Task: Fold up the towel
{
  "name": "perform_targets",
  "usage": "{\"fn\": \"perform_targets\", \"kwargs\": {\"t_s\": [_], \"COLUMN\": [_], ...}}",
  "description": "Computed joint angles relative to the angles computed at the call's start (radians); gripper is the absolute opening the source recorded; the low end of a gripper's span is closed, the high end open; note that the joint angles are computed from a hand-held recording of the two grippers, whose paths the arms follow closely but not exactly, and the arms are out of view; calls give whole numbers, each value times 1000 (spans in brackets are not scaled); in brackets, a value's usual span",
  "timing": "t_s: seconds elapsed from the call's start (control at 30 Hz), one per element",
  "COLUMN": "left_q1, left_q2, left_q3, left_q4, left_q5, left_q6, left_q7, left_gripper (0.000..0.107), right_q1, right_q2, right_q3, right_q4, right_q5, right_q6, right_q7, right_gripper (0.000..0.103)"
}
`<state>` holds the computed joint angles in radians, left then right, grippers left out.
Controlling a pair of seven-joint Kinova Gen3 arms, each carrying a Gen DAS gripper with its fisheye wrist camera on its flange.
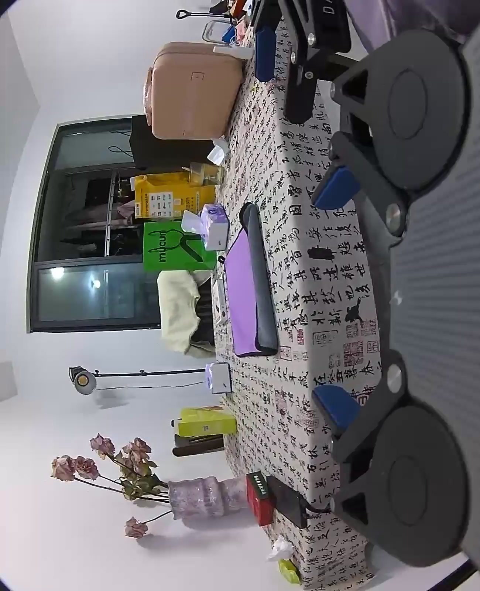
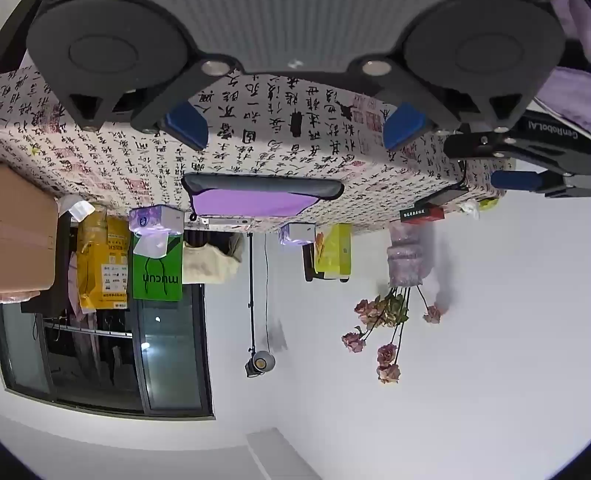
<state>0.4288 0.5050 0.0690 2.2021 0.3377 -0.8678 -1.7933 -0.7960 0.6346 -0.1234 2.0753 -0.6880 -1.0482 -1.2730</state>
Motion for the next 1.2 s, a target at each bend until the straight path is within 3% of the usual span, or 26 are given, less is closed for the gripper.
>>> {"fn": "perform_targets", "kwargs": {"t_s": [0.13, 0.23, 0.33, 0.47, 1.2], "left_q1": [12, 4, -11, 9, 12], "left_q2": [4, 9, 2, 2, 1], "left_q3": [-11, -1, 3, -2, 0], "left_q4": [-7, 19, 7, 1, -3], "left_q5": [2, -11, -15, 10, 18], "left_q6": [-2, -50, -18, -20, -20], "left_q7": [-24, -10, -17, -34, -45], "left_gripper": [103, 103, 103, 103, 103], "right_q1": [-7, -6, 3, -4, -1], "right_q2": [24, 13, -14, 15, 13], "right_q3": [-1, -4, -3, -4, -5], "right_q4": [3, -1, 4, 8, 6], "right_q5": [4, -5, -1, 9, 9], "right_q6": [-43, -29, -3, -43, -39], "right_q7": [-10, -2, 8, -5, 0], "right_gripper": [101, 102, 102, 103, 103]}}
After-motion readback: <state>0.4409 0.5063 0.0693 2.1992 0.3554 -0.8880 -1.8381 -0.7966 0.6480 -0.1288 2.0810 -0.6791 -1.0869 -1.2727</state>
